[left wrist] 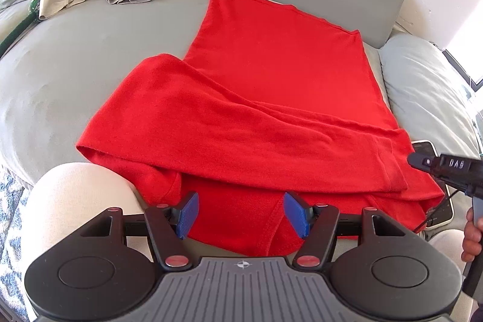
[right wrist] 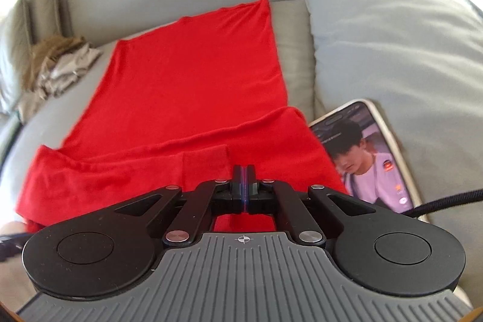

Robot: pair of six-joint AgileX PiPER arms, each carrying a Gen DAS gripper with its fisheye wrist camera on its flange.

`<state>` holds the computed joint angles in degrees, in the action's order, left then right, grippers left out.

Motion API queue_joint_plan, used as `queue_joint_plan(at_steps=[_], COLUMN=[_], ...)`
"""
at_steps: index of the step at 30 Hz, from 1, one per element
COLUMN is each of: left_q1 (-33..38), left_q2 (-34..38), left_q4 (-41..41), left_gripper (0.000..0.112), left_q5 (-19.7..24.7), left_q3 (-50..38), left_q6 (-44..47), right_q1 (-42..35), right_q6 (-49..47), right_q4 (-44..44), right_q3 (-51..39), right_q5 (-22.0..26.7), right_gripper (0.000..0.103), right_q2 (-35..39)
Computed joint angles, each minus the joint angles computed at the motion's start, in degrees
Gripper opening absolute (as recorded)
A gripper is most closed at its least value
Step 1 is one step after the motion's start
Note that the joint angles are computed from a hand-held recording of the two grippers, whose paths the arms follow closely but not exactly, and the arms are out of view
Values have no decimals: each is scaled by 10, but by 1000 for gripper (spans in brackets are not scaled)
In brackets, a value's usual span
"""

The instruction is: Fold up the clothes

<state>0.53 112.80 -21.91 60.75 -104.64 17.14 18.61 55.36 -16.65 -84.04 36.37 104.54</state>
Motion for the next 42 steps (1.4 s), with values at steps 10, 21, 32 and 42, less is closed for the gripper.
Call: queue_joint_plan(at_steps=[10,21,32,42], left_q1=[-3,4,-2,77], left_q2=[-3,-14,-15,35], left_q4=[2,-4,0,-65], left_gripper=[61,61,61,49], left_q5=[-1,-11,-10,-1], left_q3=[5,13,21,-82], left_q6=[5,11,15,-2], right_q1=[20,129,90,76], right_q6=[-66,97,50,61], right_q4=[2,-331,-243,-163], right_q3=[-13,-82,-115,-56], right_q5=[-25,132,203,127], right_gripper=[19,3,3,34], right_q2=[47,57,92,20])
